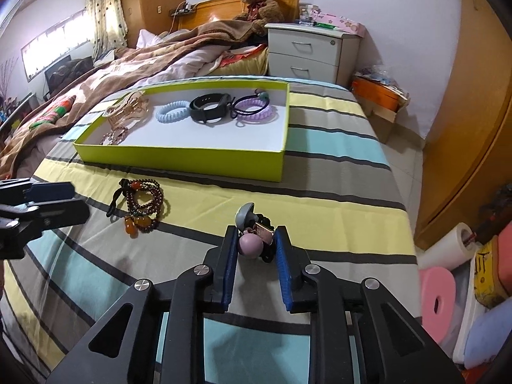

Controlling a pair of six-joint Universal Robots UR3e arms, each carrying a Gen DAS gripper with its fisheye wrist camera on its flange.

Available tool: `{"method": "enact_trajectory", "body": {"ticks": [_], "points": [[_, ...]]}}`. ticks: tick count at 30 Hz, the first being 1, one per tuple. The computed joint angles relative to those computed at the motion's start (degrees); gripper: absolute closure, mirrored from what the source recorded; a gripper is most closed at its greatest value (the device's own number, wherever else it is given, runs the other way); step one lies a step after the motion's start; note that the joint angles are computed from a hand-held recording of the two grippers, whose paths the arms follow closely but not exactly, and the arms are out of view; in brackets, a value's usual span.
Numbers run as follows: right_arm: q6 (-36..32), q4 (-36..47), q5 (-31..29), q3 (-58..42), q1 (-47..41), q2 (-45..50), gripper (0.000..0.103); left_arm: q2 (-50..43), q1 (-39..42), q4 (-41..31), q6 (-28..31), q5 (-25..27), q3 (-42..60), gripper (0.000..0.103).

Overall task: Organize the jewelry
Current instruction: 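Close right tool on the black hair tie with pink ball, then hold hair tie in right tool while left tool grasps dark beaded bracelet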

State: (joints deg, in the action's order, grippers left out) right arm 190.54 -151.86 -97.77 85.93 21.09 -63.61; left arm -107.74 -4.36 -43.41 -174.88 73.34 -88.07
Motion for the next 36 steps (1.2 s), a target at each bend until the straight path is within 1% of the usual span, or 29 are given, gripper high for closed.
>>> {"method": "enact_trajectory", "body": {"ticks": [4, 10, 15, 18, 21, 24, 25, 27, 29, 31, 34, 35, 36], "points": [[0.75, -1.93, 0.03, 3.20, -0.27, -2.39, 0.079, -3.24, -1.40, -0.71, -0.70, 0.62, 4.13, 0.038], [1.68, -4.31, -0.04, 6.24, -0.20, -4.94, 0.079, -8.11, -3.59, -1.64, -2.23, 3.84, 9.96, 0.038], [2.32, -6.09, -0.10, 7.49, 0.54, -5.82, 0.079, -10.51, -4.47, -1.43, -2.71, 4.90, 12.22, 0.038], [2.69, -6.66, 0.17, 7.81, 0.72, -6.00, 0.079, -11.60, -5.07, -1.72, -2.56, 5.26, 13.29, 0.040], [2.70, -6.85, 0.15, 7.88, 0.95, -5.92, 0.079, -12.61, -6.04, -1.21, -2.41, 7.44, 14.13, 0.043], [2.89, -7.05, 0.36, 7.90, 1.09, -5.89, 0.079, -13.21, -6.42, -0.85, -2.03, 8.15, 14.49, 0.047], [2.95, -7.04, 0.30, 7.71, 1.15, -5.73, 0.079, -13.19, -6.52, -0.76, -2.00, 8.32, 14.47, 0.052], [2.82, -7.14, 0.38, 7.72, 1.12, -5.71, 0.079, -13.38, -6.84, -0.87, -1.96, 8.95, 14.82, 0.054], [2.85, -7.37, 0.36, 7.79, 1.13, -5.66, 0.079, -13.34, -6.98, -0.94, -1.95, 9.19, 14.88, 0.064], [2.88, -7.35, 0.44, 7.79, 1.13, -5.61, 0.079, -13.22, -7.06, -0.95, -1.34, 8.73, 14.77, 0.069], [2.96, -7.30, 0.35, 7.82, 1.14, -5.57, 0.079, -13.31, -7.66, -0.66, -1.12, 9.76, 14.88, 0.069], [3.00, -7.27, 0.28, 7.77, 1.18, -5.51, 0.079, -13.29, -7.64, -0.59, -1.16, 9.77, 14.85, 0.073], [3.04, -7.38, 0.26, 7.80, 1.17, -5.51, 0.079, -13.24, -7.58, -0.50, -1.08, 9.73, 14.79, 0.074]]}}
